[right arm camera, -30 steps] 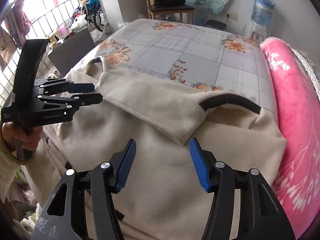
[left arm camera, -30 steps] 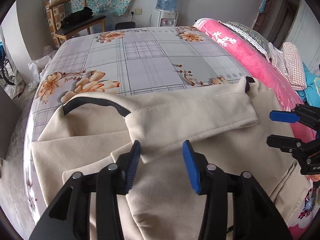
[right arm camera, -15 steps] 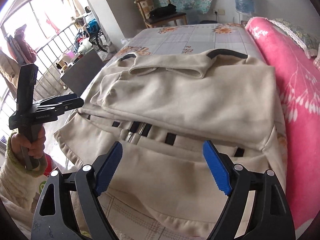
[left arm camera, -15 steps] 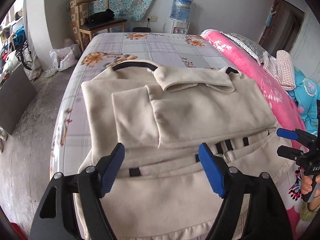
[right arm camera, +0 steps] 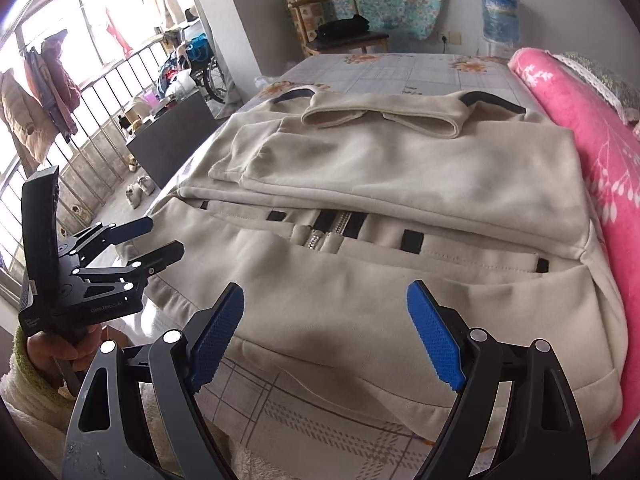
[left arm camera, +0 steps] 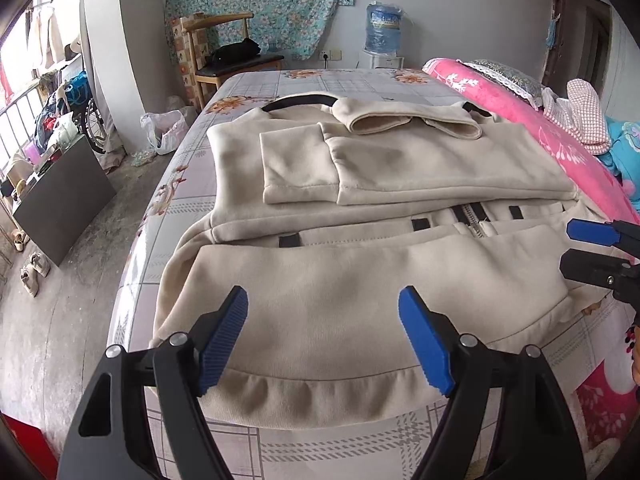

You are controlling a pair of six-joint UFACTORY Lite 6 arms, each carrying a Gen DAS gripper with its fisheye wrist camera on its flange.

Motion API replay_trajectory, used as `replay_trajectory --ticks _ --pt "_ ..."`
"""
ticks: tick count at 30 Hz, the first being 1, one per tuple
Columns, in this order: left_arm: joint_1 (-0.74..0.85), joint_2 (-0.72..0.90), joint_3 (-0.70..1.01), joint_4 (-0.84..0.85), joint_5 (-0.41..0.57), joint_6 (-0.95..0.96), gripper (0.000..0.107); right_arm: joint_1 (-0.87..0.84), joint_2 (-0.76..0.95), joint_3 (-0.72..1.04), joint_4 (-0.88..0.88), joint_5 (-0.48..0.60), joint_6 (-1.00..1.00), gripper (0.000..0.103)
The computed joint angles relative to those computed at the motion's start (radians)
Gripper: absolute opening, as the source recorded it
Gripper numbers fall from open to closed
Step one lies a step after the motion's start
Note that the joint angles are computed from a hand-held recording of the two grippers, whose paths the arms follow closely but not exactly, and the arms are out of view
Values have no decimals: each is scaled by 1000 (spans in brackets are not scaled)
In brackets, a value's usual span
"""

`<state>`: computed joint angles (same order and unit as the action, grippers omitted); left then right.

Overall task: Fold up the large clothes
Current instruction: 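Move both open grippers to the folded jacket's side edge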

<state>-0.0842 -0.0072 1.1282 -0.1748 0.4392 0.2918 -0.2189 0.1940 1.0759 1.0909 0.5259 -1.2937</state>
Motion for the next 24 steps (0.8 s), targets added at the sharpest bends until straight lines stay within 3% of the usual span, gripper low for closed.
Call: replay_trajectory --ticks 3,6,16,19,22,24 --pt "15 17 -31 12 -28 -10 76 29 20 -35 51 -84 -62 80" --pt "48 12 -47 -78 -38 74 76 9 47 -28 84 -54 -81 79" --pt "161 -62 -73 -378 -42 335 76 -6 -25 -65 221 31 -242 50" --pt "196 -62 -64 -391 -41 332 76 21 -5 -62 229 16 -260 40" --pt "223 -34 -32 -332 -27 253 76 49 29 -54 222 -19 -252 39" --pt "236 -10 -11 -304 -16 223 69 57 55 -46 208 -34 -234 40"
